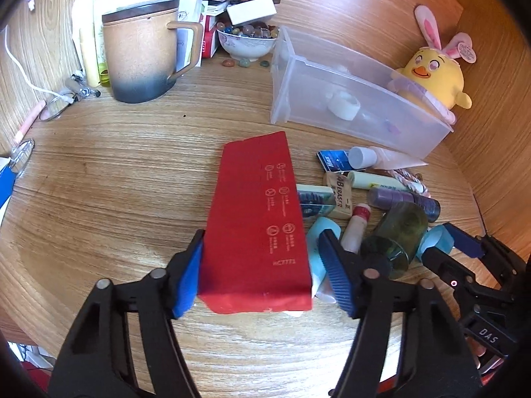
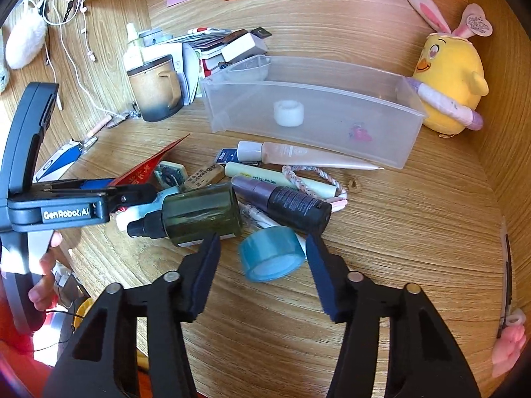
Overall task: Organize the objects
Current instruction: 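Grasp the red box with the left tool while the right tool grasps the blue tape roll, then carry the red box with the left tool while the right tool carries the blue tape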
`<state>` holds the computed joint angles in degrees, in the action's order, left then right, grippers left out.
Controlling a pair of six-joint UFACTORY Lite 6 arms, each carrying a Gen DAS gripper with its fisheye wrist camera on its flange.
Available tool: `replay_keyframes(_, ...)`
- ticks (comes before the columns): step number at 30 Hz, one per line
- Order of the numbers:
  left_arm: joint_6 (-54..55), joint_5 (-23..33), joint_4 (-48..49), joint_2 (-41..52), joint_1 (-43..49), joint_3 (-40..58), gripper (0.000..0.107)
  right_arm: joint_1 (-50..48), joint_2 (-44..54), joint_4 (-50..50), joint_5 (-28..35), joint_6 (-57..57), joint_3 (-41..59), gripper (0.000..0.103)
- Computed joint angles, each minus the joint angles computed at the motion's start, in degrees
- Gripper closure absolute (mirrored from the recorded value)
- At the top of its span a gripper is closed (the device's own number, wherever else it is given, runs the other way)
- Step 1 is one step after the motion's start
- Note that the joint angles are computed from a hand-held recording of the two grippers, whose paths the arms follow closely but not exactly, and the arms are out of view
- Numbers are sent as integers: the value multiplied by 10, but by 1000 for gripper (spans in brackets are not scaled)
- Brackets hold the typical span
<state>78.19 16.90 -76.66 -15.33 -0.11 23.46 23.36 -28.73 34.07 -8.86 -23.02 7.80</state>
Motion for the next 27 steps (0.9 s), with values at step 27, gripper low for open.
replay_keyframes(27,-84,-23,62,-121,-25,20,50,-88,-119,208,59,-239,23,64)
